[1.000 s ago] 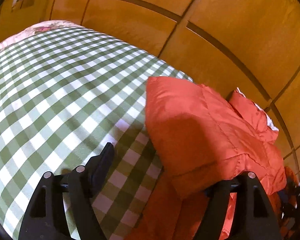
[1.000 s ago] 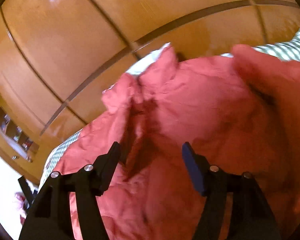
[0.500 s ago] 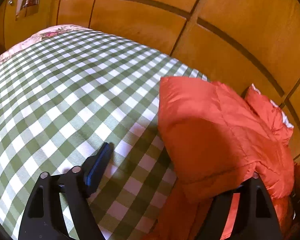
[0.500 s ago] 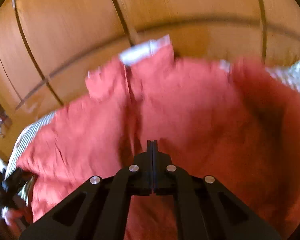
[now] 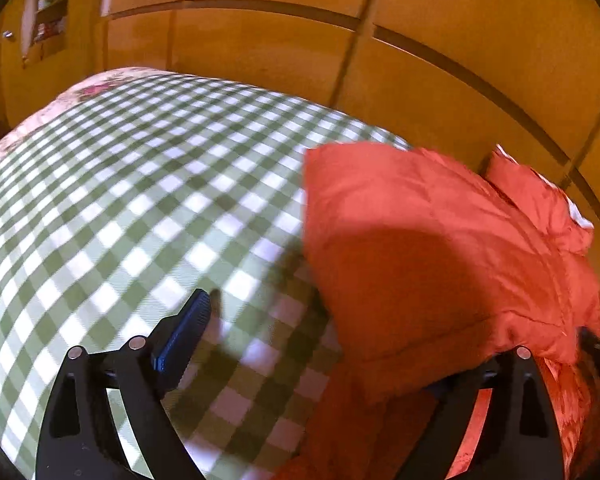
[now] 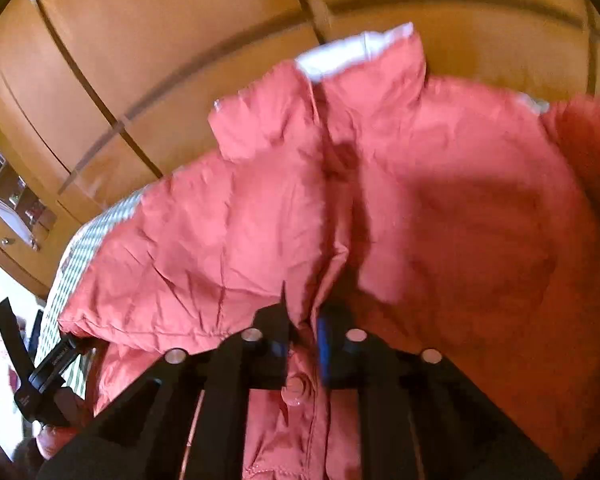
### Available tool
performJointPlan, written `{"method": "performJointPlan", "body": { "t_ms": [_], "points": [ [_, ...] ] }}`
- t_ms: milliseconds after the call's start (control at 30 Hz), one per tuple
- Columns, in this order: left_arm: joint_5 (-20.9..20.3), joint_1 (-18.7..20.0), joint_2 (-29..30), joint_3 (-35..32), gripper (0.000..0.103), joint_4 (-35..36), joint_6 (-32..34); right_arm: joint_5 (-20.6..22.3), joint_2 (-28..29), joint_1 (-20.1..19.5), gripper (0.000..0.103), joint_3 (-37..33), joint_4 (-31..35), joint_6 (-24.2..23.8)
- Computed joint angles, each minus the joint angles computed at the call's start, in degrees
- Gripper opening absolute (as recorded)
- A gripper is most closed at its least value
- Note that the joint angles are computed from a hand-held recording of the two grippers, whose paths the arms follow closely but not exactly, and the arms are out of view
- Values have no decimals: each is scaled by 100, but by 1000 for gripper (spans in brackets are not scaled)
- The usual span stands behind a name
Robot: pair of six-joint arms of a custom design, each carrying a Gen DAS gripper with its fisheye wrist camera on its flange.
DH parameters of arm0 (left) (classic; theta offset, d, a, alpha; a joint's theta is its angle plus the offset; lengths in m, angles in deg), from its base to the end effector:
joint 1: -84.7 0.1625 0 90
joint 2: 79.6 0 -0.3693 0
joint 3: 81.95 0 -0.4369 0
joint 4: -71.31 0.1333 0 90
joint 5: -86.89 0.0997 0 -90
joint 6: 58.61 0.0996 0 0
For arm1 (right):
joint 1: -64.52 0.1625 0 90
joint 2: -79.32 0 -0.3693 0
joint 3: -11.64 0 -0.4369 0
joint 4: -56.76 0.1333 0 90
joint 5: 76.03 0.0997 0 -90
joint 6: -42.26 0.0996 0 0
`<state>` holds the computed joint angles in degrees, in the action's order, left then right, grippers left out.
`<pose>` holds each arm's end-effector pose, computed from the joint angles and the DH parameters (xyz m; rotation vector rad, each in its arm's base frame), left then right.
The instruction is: Fold small clothes
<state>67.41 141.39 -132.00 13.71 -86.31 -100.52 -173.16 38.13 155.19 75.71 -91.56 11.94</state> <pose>-0.1660 -0.6663 0.1665 -0.4715 2.0460 -1.2504 0.1305 -0.8175 0.2131 0.6830 -2.6690 0.8069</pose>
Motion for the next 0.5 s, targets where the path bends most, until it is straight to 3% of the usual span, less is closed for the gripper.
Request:
{"method": "performJointPlan", "body": {
  "t_ms": [67,200,267,333,433,500],
  "points": [
    [-162,52,-47,57,91,-129,10,19,-204,-30,6,352,-441,-77],
    [-118,75,-22,-85,92,494,-296,-382,-113,-105,9,628,-832,-769],
    [-183,64,-102,-24,92,562,-352,-528,-40,-73,10,657,-1028,-880],
    [-230,-14,-309,100,92,1256,-775,-608,-40,-63,12,741,-1194,-1029],
    [-320,-225,-675,476,92,1882,-1388,-507,-110,-116,15,763,-1095,-989],
    [-228,-485,-950,892,92,1813,-1625,-418,-107,-154,16,707,-1001,-903]
  ]
}}
